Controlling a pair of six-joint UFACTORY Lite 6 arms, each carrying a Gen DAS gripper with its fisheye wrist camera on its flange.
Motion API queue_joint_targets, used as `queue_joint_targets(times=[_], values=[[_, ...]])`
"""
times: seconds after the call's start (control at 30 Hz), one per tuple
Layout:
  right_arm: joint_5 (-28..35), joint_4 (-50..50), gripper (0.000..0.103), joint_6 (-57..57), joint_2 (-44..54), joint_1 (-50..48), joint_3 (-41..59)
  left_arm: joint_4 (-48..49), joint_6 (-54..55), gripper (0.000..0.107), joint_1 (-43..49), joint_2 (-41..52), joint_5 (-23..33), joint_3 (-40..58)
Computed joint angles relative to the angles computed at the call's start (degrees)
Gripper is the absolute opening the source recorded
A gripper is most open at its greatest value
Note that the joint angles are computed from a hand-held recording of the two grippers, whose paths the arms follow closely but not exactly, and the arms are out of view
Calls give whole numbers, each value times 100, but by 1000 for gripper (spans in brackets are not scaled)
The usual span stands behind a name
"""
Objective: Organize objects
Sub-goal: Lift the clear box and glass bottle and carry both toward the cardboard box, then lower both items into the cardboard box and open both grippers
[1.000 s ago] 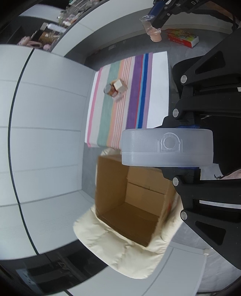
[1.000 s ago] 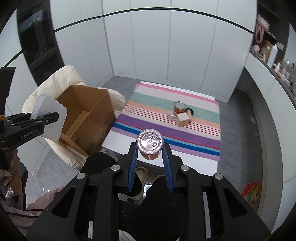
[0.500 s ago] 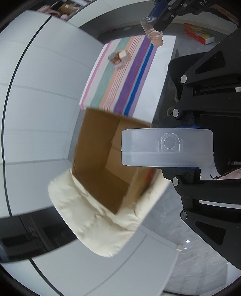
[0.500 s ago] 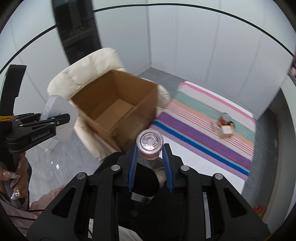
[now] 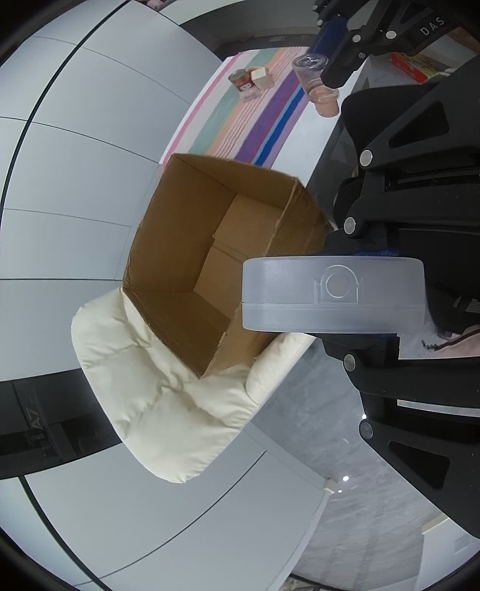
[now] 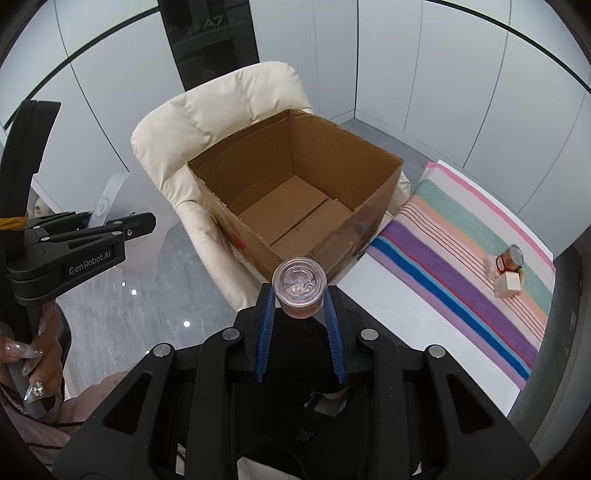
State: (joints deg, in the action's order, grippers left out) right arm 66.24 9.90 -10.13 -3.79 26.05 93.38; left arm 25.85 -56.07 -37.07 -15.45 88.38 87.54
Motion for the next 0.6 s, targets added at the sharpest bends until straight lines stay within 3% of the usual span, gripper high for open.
queue_joint_targets(times=[0.27, 0.6], values=[[-235, -92, 28, 76, 799, 162, 497, -245, 746, 28, 866, 373, -698, 27], [-509, 31, 28, -118, 2585, 79, 1945, -473, 1692, 28, 1938, 1837, -1864, 869]])
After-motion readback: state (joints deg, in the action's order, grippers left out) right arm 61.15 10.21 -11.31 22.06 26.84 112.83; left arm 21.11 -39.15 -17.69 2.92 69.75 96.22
